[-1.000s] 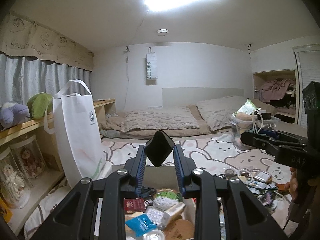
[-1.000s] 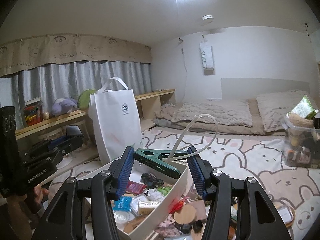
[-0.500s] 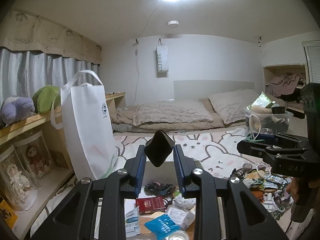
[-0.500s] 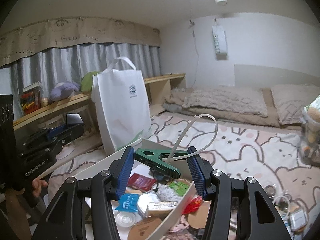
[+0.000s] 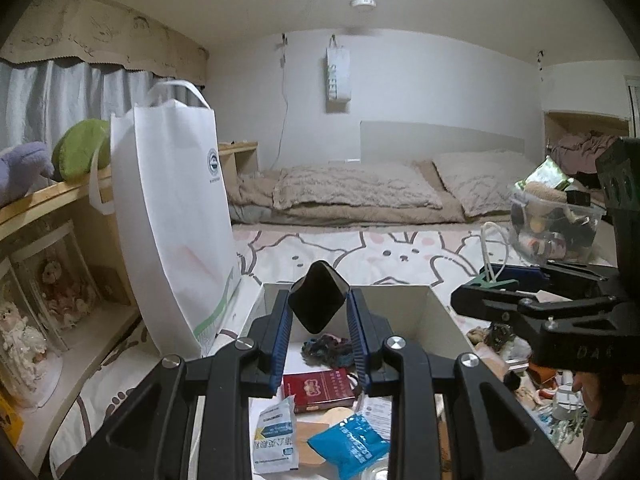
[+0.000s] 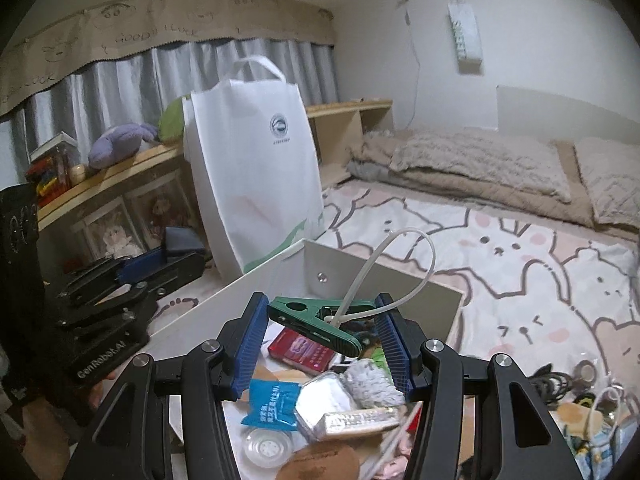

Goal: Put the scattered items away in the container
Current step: 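Carry the black plug in the left tool while the right tool carries the clothespin over the box, then open the right tool dropping the clothespin into the box while the left tool releases the plug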

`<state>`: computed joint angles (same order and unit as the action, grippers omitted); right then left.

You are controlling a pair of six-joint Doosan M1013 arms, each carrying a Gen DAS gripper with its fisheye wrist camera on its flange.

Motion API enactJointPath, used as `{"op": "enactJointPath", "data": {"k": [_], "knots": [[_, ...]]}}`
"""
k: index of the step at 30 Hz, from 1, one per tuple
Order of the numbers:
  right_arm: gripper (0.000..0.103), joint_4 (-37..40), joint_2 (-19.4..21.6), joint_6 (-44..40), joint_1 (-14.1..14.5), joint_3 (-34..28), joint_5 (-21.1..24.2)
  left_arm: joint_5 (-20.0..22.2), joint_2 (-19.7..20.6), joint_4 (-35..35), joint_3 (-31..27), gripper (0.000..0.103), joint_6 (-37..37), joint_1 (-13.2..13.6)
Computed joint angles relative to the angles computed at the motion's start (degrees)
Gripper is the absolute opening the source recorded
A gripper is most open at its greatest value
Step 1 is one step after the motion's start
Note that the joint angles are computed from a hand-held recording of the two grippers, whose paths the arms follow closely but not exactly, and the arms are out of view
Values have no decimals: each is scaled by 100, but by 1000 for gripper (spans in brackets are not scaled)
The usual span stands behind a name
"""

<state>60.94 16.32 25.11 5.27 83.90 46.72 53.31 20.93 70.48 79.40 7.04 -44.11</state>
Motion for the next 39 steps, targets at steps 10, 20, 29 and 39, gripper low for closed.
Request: {"op": "enactJointPath", "data": {"k": [10,20,29,39], "knots": [[55,-982,513,1303,249,-656,187,-114,232,-651,-346,28,611,273],[55,-1991,949,2257,359,-1177,330,-302,405,-1905,-644,28,1351,650],[55,-1920,1431,2645,279,-1773,1139,-543,494,-3169,-846,28,2120,920],[55,-2079,1527,2850,339,-1887,1308,23,728,-3550,-1195,28,2614,997]]}}
